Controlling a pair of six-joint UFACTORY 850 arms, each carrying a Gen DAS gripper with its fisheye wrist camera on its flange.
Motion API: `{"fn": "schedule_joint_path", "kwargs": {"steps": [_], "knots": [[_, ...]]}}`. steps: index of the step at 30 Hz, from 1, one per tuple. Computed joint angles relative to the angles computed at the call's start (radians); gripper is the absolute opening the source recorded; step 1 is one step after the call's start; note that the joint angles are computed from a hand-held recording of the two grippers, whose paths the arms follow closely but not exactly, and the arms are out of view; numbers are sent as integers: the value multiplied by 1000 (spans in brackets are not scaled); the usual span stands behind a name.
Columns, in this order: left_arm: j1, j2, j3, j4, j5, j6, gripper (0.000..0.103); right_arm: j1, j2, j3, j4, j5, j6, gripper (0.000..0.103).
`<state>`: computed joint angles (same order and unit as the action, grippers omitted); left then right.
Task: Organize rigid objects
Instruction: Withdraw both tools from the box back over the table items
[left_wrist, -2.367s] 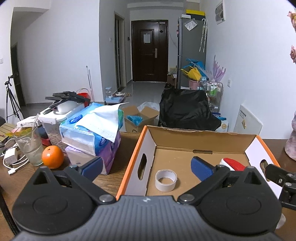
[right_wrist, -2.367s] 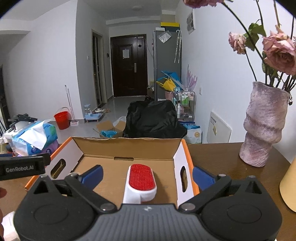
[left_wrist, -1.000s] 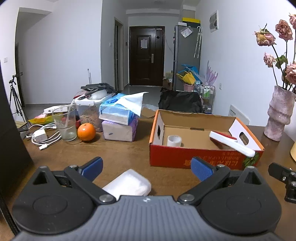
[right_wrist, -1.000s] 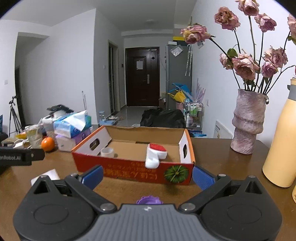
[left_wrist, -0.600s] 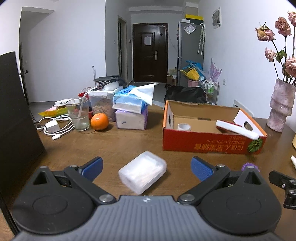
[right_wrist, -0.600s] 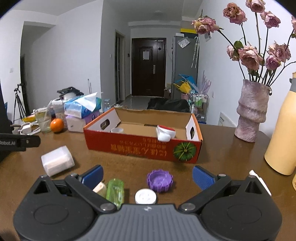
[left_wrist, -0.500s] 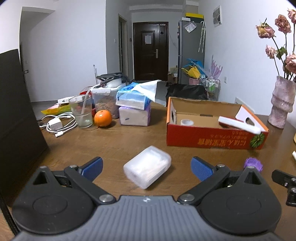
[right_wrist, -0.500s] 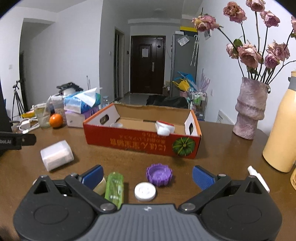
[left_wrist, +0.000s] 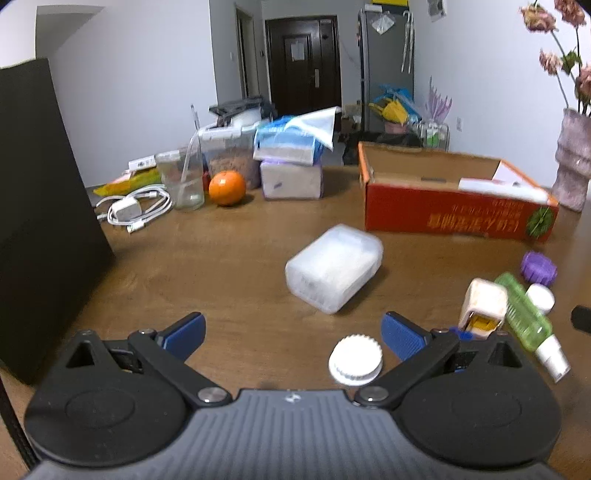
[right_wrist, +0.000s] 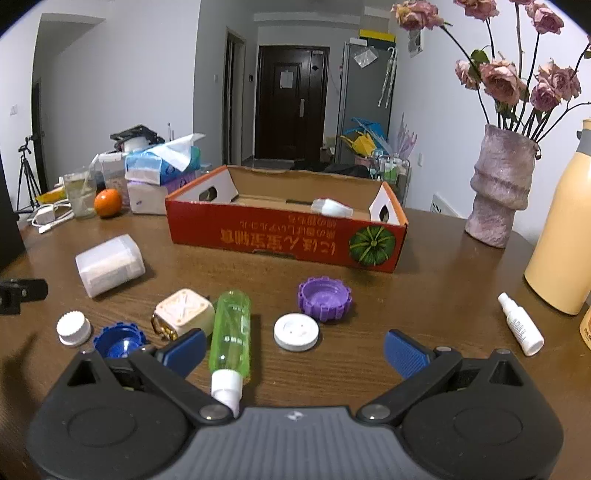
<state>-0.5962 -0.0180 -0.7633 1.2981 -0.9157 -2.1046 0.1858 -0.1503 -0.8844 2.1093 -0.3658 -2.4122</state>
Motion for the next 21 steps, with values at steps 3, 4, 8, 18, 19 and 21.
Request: {"fn": "schedule_joint_path", "kwargs": {"steps": [3, 4, 8, 18, 19, 21], "knots": [[10, -12, 11, -14, 26, 21, 103, 4, -9, -1, -2, 3, 2, 103], [14, -18, 12, -19, 34, 31, 103, 6, -12, -1, 8, 4, -8, 103], [23, -36, 12, -20, 60, 44, 103, 14, -25, -2, 61, 12, -57, 103], [32, -100, -14, 41, 95, 25, 100, 23, -57, -12, 98, 17, -100, 103], [32, -105, -16, 47, 92, 21, 95, 24, -60, -14, 106, 23, -108, 103], [35, -106, -12, 64, 107, 7, 85, 25, -66, -17, 105, 26, -105, 103]]}}
